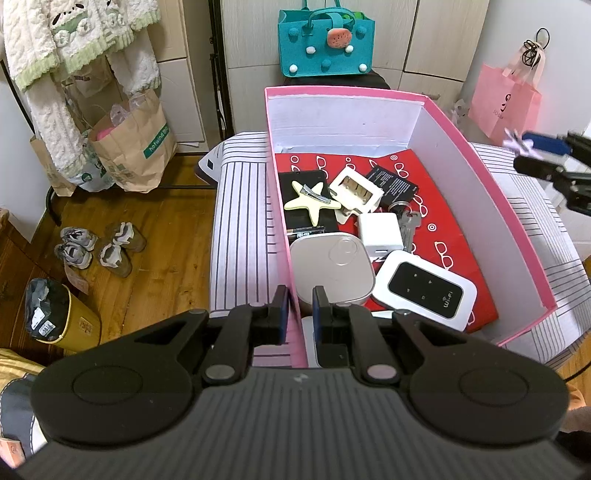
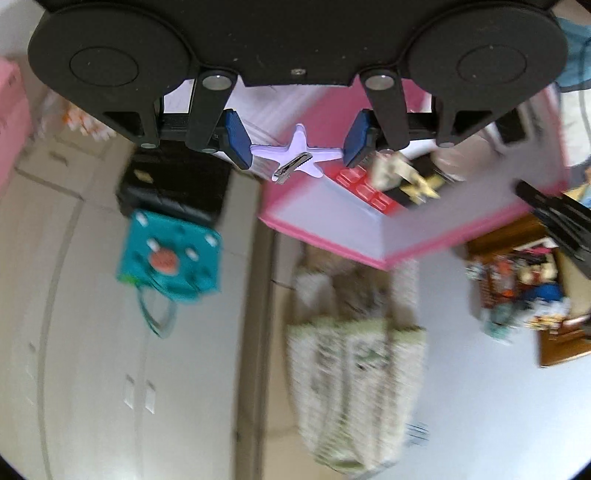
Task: Organize rigid objects
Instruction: 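Carry the purple star keys with the right tool into the box and release, then move the right tool to the silver key ring and grasp it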
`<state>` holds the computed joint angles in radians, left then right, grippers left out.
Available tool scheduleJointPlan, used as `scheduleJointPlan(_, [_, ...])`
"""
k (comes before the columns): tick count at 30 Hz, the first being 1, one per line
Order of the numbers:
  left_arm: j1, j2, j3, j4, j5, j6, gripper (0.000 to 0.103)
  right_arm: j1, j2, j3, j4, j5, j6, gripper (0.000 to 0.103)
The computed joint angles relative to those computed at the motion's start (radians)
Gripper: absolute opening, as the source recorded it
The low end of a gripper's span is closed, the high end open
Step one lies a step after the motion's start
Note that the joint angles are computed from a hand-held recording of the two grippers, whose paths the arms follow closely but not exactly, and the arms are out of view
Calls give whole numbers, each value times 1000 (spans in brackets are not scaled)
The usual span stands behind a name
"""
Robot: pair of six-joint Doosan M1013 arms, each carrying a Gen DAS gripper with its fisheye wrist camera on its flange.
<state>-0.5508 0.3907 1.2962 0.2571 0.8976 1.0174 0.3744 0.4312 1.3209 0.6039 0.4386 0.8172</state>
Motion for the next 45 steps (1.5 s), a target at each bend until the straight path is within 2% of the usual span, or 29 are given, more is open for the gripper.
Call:
scheduleJointPlan(3, [-1, 1, 1, -3, -1, 4, 11, 11, 20, -45, 99, 63, -113, 60])
scheduleJointPlan(5, [0, -1, 4, -8, -7, 7, 11, 21, 46, -93, 81, 124, -110, 60])
scheduleJointPlan(7, [2, -2, 8, -14, -15, 7, 11, 35, 78, -149, 17, 176, -86, 60])
scheduleJointPlan(12, [4, -6, 16, -12, -32, -2, 11, 71, 182, -319, -241, 330, 38, 60])
scheduleJointPlan(16, [4, -10, 27, -9, -47, -1, 11, 78, 259, -440, -311, 458, 96, 60])
scheduleJointPlan(21, [9, -13, 30, -27, -53, 17, 11, 101, 296, -486, -450, 495, 153, 60])
scheduleJointPlan(24, [11, -14, 30, -33, -53, 16, 11, 103, 296, -483, -482, 478, 164, 61])
scheduleJointPlan(27, [14, -13, 27, -46, -52, 13, 11, 86, 278, -462, -408, 474, 150, 64])
scheduleJointPlan(31, [11, -13, 27, -35, -52, 2, 12, 56, 214, -364, -275, 371, 127, 65])
scheduleJointPlan(35, [12, -14, 32, -36, -57, -4, 12, 18, 131, -230, -117, 247, 61, 71])
scheduleJointPlan(40, [11, -14, 32, -29, -56, -16, 12, -18, 67, -119, -160, 176, 143, 71])
scheduleJointPlan(45, [8, -14, 31, -18, -52, -37, 12, -56, 36, -54, -201, 191, 255, 70])
